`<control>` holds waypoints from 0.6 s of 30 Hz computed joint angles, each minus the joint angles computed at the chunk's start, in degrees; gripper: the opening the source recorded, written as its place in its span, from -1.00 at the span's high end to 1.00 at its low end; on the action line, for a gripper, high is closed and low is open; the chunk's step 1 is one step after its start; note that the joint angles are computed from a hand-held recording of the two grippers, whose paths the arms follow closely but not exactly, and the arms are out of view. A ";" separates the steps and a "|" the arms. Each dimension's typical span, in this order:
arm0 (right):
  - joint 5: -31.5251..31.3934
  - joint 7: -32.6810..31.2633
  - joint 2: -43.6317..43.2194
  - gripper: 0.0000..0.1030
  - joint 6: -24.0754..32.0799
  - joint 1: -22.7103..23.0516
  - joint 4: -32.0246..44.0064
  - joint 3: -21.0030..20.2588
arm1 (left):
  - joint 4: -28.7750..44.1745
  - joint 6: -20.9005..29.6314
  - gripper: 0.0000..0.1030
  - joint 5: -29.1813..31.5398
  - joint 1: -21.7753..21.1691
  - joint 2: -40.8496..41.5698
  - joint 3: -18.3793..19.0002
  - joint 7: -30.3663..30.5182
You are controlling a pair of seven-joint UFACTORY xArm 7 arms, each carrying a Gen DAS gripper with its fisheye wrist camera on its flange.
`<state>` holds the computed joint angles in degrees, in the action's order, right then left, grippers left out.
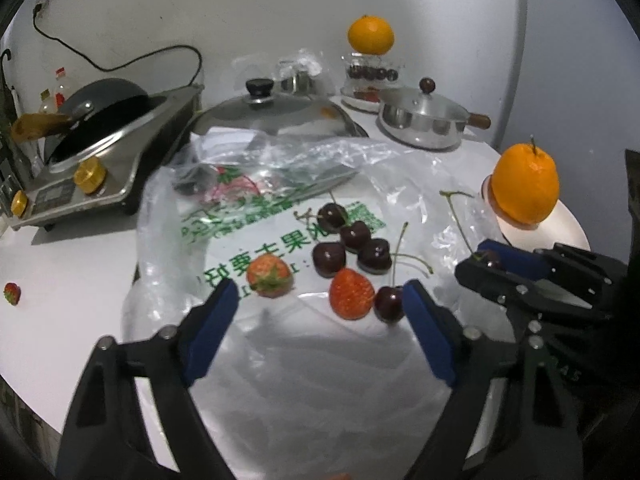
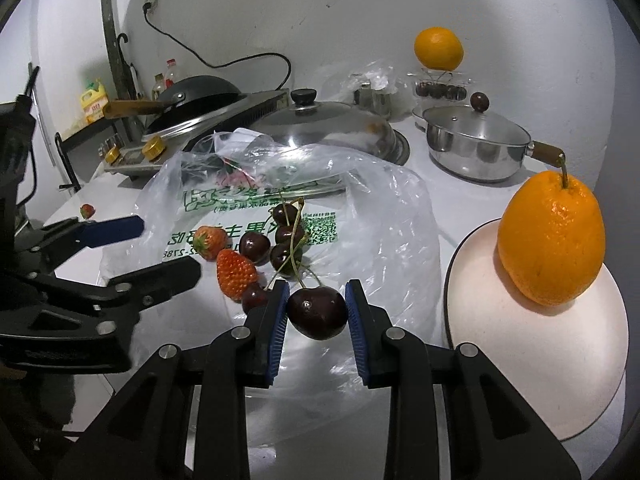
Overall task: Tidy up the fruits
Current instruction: 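Grasp a red strawberry with the left gripper while the right gripper holds the cherry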
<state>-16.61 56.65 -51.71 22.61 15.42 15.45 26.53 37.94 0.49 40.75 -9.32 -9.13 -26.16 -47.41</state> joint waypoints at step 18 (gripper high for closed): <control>1.84 -3.60 0.99 0.40 -5.48 -0.22 -2.55 -2.78 | 6.02 2.66 0.04 -11.36 -14.40 9.93 12.20 6.68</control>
<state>-14.77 53.05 -50.72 17.12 15.20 12.90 23.76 43.96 3.14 29.39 -23.72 0.80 -13.97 -40.73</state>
